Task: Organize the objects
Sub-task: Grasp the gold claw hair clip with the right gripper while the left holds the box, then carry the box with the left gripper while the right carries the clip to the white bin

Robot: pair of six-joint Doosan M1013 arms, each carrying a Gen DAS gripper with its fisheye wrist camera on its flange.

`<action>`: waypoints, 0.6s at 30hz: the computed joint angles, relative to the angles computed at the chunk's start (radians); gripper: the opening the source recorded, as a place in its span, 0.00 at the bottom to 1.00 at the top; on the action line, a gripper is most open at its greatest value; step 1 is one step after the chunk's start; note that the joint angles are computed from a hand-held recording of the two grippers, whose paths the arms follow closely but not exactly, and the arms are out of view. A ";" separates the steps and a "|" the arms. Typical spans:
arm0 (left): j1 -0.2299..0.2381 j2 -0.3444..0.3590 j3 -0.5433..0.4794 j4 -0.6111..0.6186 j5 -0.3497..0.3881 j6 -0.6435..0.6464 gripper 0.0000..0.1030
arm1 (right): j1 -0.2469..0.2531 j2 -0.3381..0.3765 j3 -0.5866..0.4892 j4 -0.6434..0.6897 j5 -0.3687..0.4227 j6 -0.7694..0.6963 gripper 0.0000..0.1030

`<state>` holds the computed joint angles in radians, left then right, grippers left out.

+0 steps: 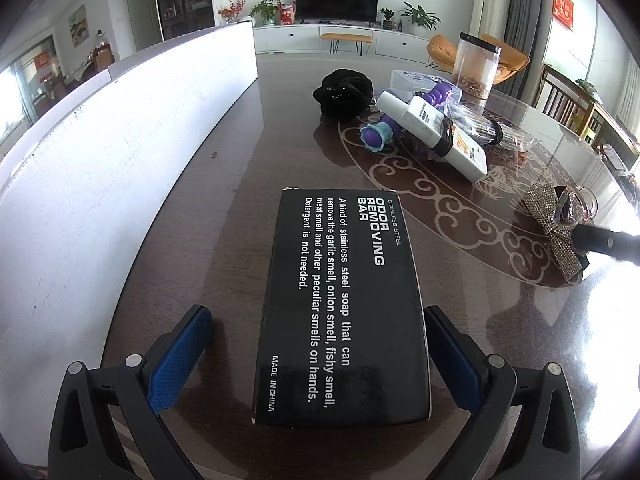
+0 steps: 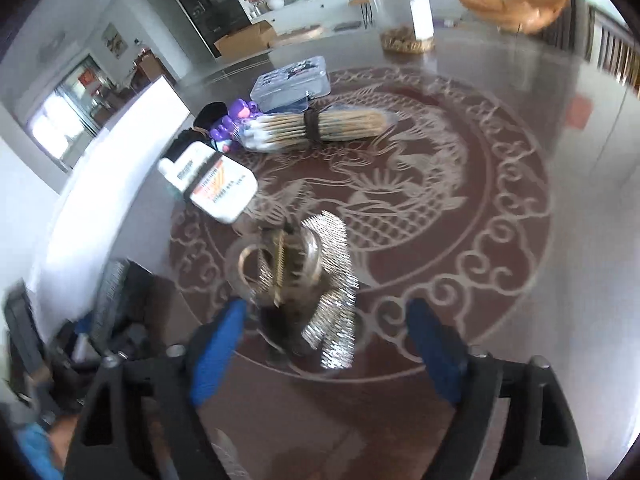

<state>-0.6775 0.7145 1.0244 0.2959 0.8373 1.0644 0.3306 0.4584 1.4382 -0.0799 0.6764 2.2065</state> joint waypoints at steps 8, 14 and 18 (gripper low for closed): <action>0.000 -0.003 0.004 -0.005 -0.002 0.007 1.00 | 0.062 0.042 -0.043 -0.303 0.053 0.089 0.83; 0.005 -0.041 0.052 -0.086 -0.065 0.079 0.56 | 0.075 0.059 -0.070 -0.358 0.102 0.087 0.55; 0.013 -0.090 0.105 -0.159 -0.142 0.096 0.55 | 0.077 0.025 -0.049 -0.313 0.078 0.059 0.55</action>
<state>-0.6649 0.6241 1.1299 0.1365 0.6956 1.1603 0.4072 0.4830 1.3894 -0.3933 0.7547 2.2659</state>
